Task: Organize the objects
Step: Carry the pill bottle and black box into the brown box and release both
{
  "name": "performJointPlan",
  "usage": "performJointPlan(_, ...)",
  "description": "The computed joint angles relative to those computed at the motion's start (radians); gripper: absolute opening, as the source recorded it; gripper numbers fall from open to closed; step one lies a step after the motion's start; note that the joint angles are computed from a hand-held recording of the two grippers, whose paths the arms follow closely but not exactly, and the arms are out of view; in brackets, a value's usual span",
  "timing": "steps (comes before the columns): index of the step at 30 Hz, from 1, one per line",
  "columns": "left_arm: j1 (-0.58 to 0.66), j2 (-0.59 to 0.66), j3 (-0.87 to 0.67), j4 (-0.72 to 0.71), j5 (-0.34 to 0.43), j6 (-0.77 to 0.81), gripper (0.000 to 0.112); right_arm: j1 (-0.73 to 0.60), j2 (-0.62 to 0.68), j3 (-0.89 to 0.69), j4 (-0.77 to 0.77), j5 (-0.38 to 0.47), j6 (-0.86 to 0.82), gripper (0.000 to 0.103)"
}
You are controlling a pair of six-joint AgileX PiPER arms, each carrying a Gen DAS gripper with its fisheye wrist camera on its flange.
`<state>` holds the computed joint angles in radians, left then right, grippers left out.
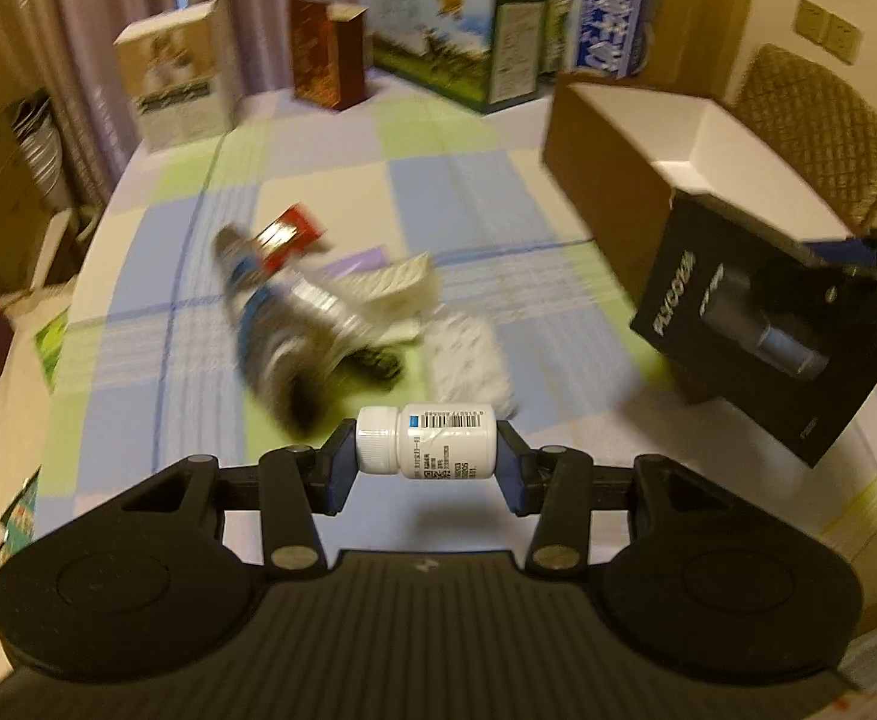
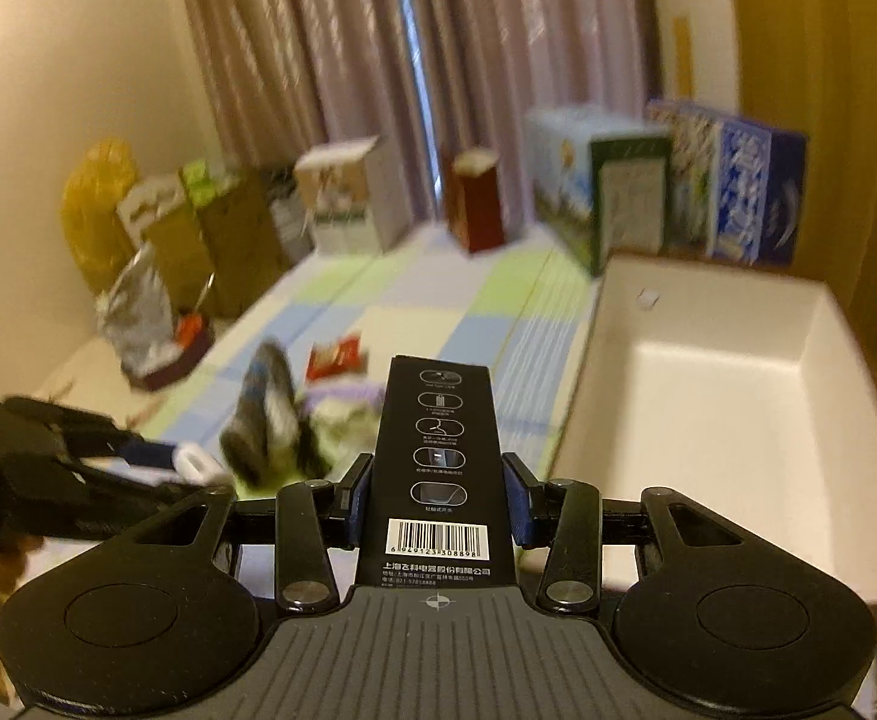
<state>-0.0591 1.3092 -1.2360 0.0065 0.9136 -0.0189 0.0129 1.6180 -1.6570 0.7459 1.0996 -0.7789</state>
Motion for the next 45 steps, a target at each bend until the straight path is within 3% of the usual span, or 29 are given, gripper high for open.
performJointPlan(8, -0.153, 0.170, -0.209, 0.001, -0.039, 0.001, 0.042, -0.099, 0.066, -0.168, 0.001, -0.036, 0.031, 0.041)
performJointPlan(16, -0.267, 0.397, -0.486, -0.047, -0.044, 0.049, 0.042, -0.150, 0.232, -0.365, -0.093, -0.083, 0.120, 0.041)
performJointPlan(26, -0.340, 0.676, -0.839, -0.048, 0.076, 0.043, 0.042, -0.158, 0.337, -0.386, -0.256, -0.152, 0.176, 0.041)
performJointPlan(36, -0.369, 0.832, -1.034, -0.045, 0.186, 0.040, 0.042, -0.140, 0.368, -0.335, -0.351, -0.198, 0.133, 0.042)
performJointPlan(45, -0.394, 0.941, -1.184, -0.043, 0.264, 0.028, 0.042, -0.177, 0.417, -0.451, -0.298, -0.097, 0.109, 0.045)
